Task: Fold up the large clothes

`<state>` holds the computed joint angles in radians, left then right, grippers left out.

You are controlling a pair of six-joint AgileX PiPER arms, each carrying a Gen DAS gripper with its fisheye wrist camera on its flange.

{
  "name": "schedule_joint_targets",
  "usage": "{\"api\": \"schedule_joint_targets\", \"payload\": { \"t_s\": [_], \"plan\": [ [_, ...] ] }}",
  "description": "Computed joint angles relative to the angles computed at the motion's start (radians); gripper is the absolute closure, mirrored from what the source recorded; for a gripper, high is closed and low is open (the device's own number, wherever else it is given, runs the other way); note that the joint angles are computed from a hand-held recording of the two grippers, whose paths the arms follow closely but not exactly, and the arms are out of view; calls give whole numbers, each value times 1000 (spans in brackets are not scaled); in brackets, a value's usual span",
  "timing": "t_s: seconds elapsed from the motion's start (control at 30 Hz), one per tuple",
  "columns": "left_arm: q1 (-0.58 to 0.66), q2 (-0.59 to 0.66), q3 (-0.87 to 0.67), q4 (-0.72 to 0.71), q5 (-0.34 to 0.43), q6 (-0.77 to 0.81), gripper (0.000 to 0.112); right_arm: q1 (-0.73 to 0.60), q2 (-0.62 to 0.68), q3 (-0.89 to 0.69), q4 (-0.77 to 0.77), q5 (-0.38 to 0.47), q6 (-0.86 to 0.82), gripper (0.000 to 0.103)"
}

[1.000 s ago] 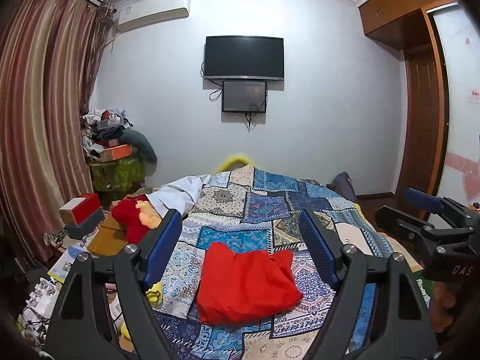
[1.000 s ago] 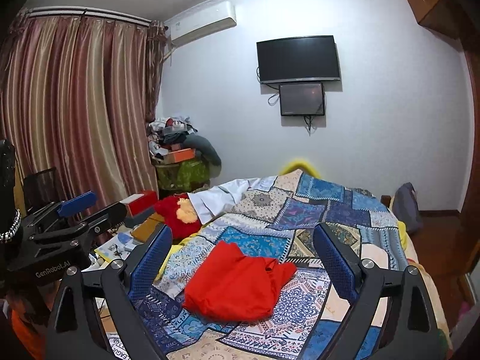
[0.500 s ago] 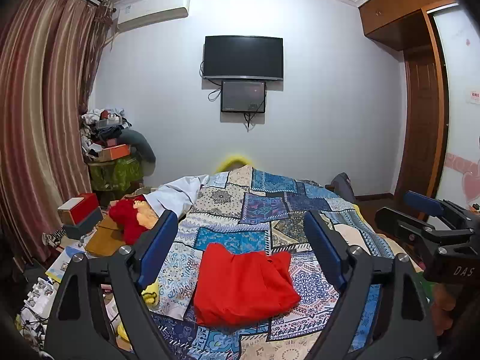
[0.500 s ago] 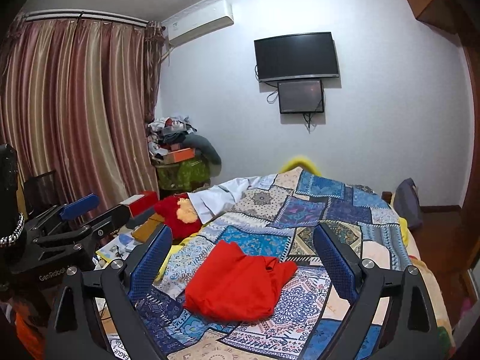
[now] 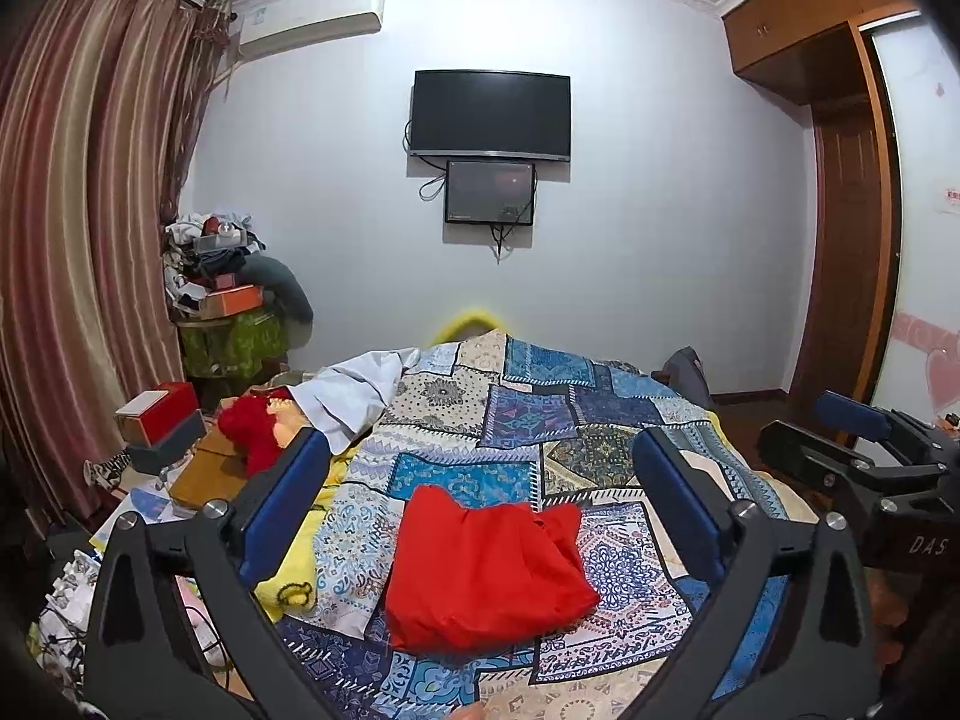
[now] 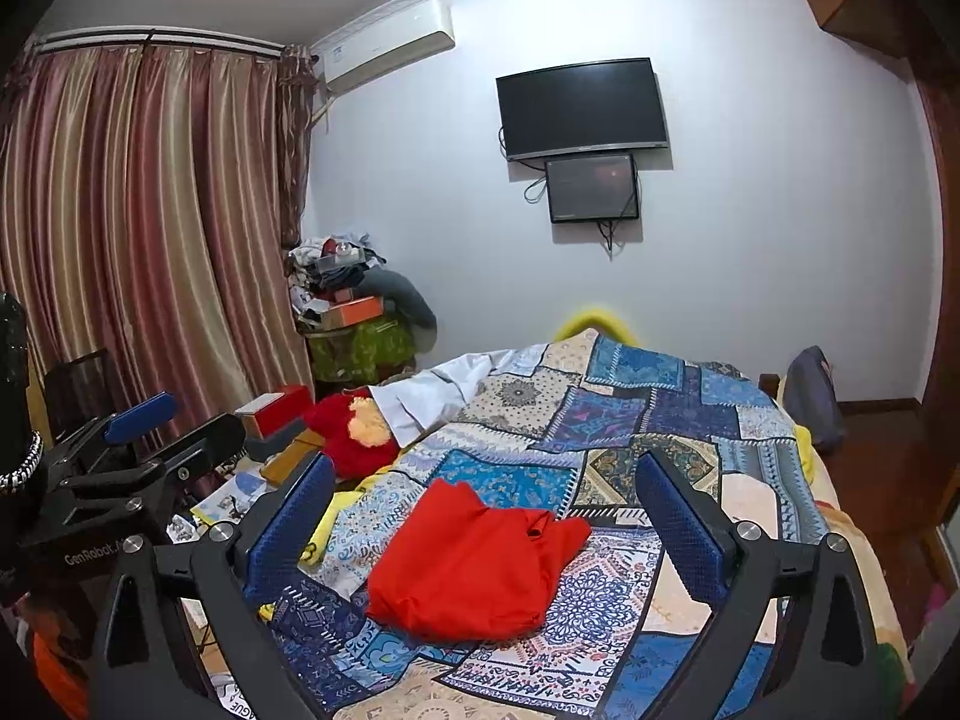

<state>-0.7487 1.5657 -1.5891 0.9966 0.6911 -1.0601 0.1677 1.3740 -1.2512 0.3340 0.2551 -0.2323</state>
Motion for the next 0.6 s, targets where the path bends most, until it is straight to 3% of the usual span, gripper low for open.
{"api": "schedule_joint_targets", "payload": {
  "t_s": [0.23, 0.6],
  "plan": [
    [7, 2, -6, -44, -17, 37, 10, 20, 4, -7, -143, -9, 142, 0],
    [10, -7, 2, -74, -27, 72, 10, 32, 9, -13, -228, -6, 237, 0]
  ]
}}
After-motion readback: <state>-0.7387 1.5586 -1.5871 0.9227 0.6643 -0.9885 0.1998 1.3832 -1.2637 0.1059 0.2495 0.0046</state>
